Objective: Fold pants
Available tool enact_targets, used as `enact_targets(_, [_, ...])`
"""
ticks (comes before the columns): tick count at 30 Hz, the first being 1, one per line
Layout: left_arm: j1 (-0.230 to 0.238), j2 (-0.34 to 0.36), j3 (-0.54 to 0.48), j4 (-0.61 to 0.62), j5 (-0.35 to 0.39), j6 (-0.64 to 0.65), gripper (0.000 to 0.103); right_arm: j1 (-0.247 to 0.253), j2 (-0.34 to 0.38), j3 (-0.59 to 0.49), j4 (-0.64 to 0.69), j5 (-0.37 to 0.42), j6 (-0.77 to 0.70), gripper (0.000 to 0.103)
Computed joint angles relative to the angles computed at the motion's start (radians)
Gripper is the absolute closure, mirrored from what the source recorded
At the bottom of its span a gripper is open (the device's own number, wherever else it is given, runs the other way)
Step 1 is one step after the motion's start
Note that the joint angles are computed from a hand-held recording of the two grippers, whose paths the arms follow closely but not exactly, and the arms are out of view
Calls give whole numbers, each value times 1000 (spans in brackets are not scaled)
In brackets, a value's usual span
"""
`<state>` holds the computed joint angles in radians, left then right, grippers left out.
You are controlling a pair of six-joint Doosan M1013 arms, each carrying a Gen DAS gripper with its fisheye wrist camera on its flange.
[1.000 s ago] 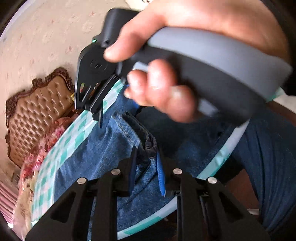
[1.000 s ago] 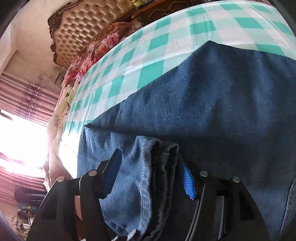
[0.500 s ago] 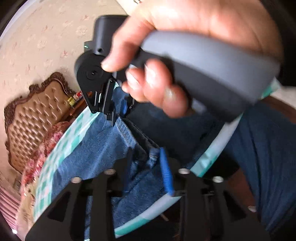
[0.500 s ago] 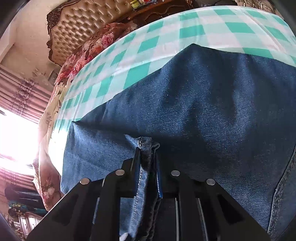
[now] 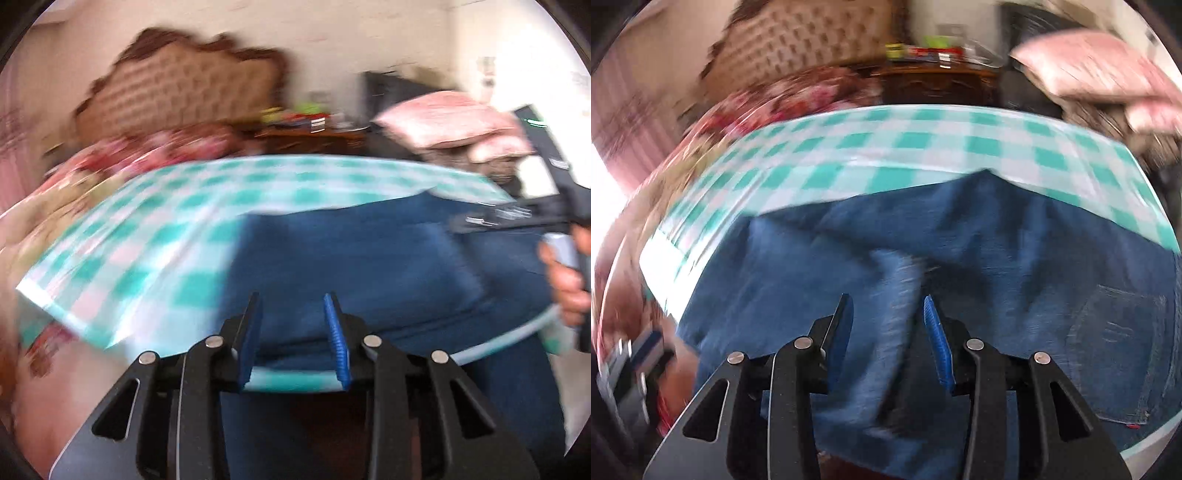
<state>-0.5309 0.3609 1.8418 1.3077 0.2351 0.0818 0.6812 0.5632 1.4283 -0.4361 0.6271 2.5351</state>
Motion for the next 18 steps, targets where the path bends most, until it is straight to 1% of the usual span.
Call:
enact_targets(1, [15,2,-2,-67,9,70,69,4,11,-13,23,7,-36,63])
enact_targets(2, [22,-2,6,-89,22,88,69,8,25,-29,39,28,-60,63])
enact_targets(3, [30,-3,16,-88,28,75,69,11,39,-44,34,64,-62,63])
enact_targets(5, [38,-3,20,-125,44,111,69,14,58,-63,12,122,-51,63])
enact_targets(6, [37,-4,28,-101,54,90,69,14,70,-76,10,163,-54,63])
enact_targets(7, [36,-2,28,-88,52,85,69,11,77,-82,23,187,-63,63])
enact_targets(9, [34,6,21,-69,42,97,69,9,74,-73,25,176,-67,63])
enact_targets(10, [29,11,18,-60,40,103,68,12,76,-75,20,185,-69,63])
enact_targets(11, [29,18,11,-83,30,147,68,15,78,-79,16,194,-72,63])
enact_targets(12, [25,29,2,-84,40,156,68,17,81,-83,9,203,-73,63])
enact_targets(13, [21,43,-9,-101,67,183,68,19,83,-84,2,209,-72,63])
enact_targets(14, [22,57,-22,-167,97,255,67,21,84,-87,-5,215,-72,63])
enact_targets(15, [23,62,-24,-187,111,274,66,23,86,-88,-10,218,-74,64])
enact_targets(16, [27,62,-20,-189,116,273,63,23,86,-89,-12,220,-76,65])
enact_targets(17, [31,64,-19,-185,130,264,63,22,85,-86,-12,219,-79,65])
enact_targets(18, [33,65,-18,-172,176,237,63,21,83,-83,-7,215,-83,65])
